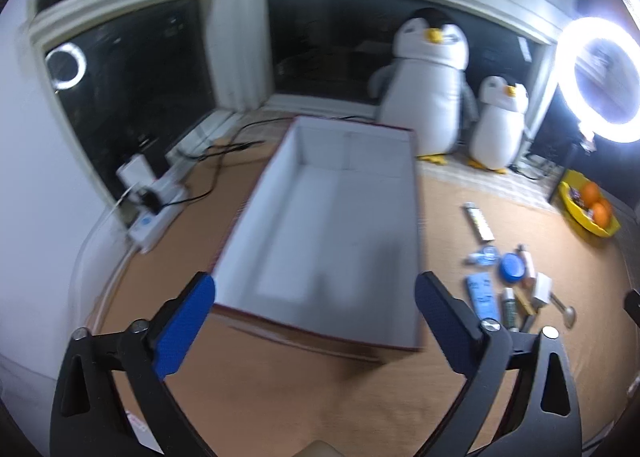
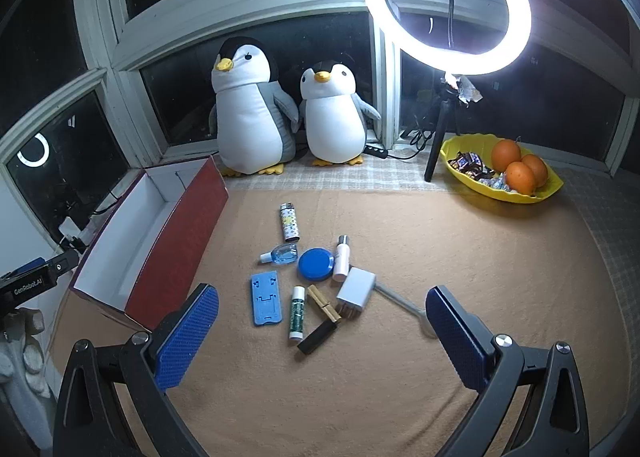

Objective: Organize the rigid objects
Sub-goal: 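Clamp the box wall with the left tool while the right tool approaches the blue phone stand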

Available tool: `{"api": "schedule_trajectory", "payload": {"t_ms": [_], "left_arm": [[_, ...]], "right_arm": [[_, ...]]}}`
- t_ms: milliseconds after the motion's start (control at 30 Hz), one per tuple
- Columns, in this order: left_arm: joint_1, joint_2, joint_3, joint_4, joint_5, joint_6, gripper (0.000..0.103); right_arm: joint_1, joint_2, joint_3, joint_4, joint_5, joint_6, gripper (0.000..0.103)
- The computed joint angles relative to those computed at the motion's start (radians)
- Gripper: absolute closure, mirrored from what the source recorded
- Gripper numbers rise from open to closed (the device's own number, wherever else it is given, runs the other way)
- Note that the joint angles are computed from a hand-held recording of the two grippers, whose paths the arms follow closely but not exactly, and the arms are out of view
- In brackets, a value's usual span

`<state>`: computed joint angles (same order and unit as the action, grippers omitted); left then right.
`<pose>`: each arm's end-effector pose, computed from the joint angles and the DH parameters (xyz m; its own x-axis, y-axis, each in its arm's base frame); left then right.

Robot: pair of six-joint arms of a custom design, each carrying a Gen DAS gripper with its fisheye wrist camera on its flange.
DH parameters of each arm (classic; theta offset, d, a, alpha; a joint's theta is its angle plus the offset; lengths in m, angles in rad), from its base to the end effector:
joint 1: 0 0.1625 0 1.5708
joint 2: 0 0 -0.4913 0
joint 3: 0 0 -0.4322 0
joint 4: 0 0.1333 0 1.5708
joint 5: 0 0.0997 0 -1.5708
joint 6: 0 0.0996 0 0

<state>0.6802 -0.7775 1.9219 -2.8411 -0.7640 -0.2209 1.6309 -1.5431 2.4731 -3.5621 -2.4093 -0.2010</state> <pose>-0.3657 -0.5598 0.0578 -0.6623 0.3324 -0.6714 0.6418 0.7142 -0.2795 0.0819 -0.3745 0.3617 -0.6863 0.4984 0.5297 -0.1697 0.5984 -0.7830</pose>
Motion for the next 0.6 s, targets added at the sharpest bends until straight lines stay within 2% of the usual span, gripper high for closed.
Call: {"api": "schedule_trajectory", "payload": {"t_ms": [167,467,567,600], "left_arm": [[0.040,-0.013,-0.005,0.037,0.023,-0.035,0.009],[0.112,0.006,-0.060,0.098,0.019,-0.042,0.022],[0.135,0.017,-0.089,0.127,0.026,-0.053,0.036],[0.141,0.021,-0.096,0.129,0.029,-0.054,0.036]], "right_arm": [[-0.007,0.022,-0.014,0.026,0.026,0.016,0.001],[-0.038,0.080,-0.055,0.067,0.089,0.025,0.001],[-0.056,0.089,-0.064,0.091,0.112,0.036,0.003],[-0.060,0.092,-0.066,0.097,0.116,0.039,0.004]]}}
